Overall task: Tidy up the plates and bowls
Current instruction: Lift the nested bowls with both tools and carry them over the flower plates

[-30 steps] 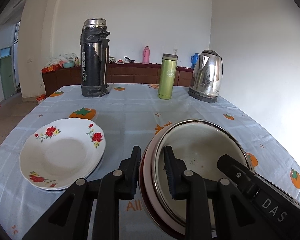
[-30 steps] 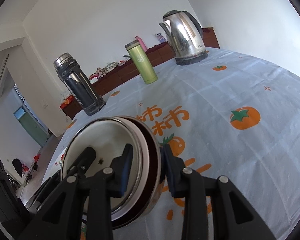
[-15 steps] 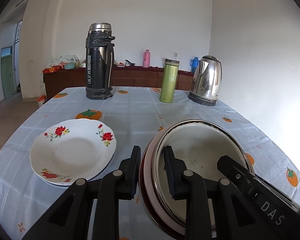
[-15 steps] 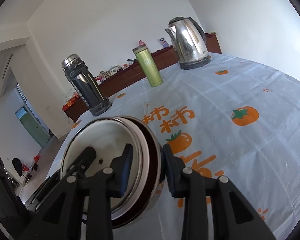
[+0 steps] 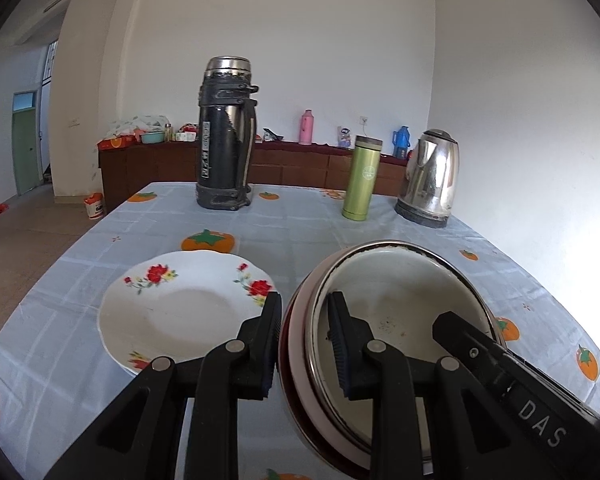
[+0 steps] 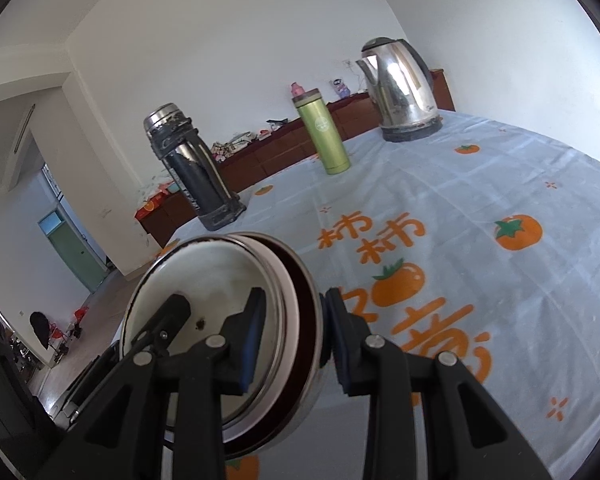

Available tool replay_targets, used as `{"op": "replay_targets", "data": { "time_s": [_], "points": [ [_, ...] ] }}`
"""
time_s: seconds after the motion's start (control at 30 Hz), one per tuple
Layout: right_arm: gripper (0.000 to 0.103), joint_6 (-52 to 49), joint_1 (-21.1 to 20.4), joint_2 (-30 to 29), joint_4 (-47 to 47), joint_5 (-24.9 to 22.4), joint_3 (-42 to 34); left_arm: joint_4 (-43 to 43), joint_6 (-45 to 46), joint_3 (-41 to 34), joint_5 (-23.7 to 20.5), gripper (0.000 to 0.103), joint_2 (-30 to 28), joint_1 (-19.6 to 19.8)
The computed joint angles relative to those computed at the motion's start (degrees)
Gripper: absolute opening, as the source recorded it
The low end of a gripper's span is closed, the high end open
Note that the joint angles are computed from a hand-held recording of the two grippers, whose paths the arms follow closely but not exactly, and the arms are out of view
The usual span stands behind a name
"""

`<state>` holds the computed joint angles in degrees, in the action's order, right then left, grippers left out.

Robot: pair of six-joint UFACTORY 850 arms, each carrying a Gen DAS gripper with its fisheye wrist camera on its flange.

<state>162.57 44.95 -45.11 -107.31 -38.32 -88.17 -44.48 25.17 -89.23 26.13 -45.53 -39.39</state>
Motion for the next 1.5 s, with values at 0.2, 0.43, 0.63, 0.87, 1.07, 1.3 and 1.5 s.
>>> {"op": "replay_targets", "data": {
  "time_s": [0.2,0.43,0.63,0.87,1.07,1.3,1.5],
  "points": [
    [0.031,-3.83,0.61,-2.12,2.10,0.55,-4.27,2.39,-2.74,1.77,0.62,0.026,1.22,1.42],
    [0.031,-8.31,1.30,-4.86,4.82,1.09,-9.58,5.26,-5.97,3.84,1.23,0.026,2.65,3.16],
    [0.031,-12.46,1.54,-7.95,7.45,2.15,-15.25,6.11,-7.46,4.41,1.09,0.026,3.10,4.66],
    [0.031,-17.72,1.73,-11.39,10.35,3.16,-21.71,7.09,-9.39,4.69,1.17,0.026,3.40,6.43],
    [0.031,-21.86,1.39,-14.90,12.98,5.08,-27.91,5.26,-8.55,3.95,0.89,0.026,2.88,7.56],
    [0.031,-25.93,0.80,-18.15,15.57,7.18,-33.48,2.45,-6.67,2.31,-0.05,0.026,1.83,8.54],
    [0.031,-28.70,0.35,-20.46,17.72,8.64,-37.26,0.22,-4.96,1.14,-0.39,0.026,0.95,8.96]
  ]
}}
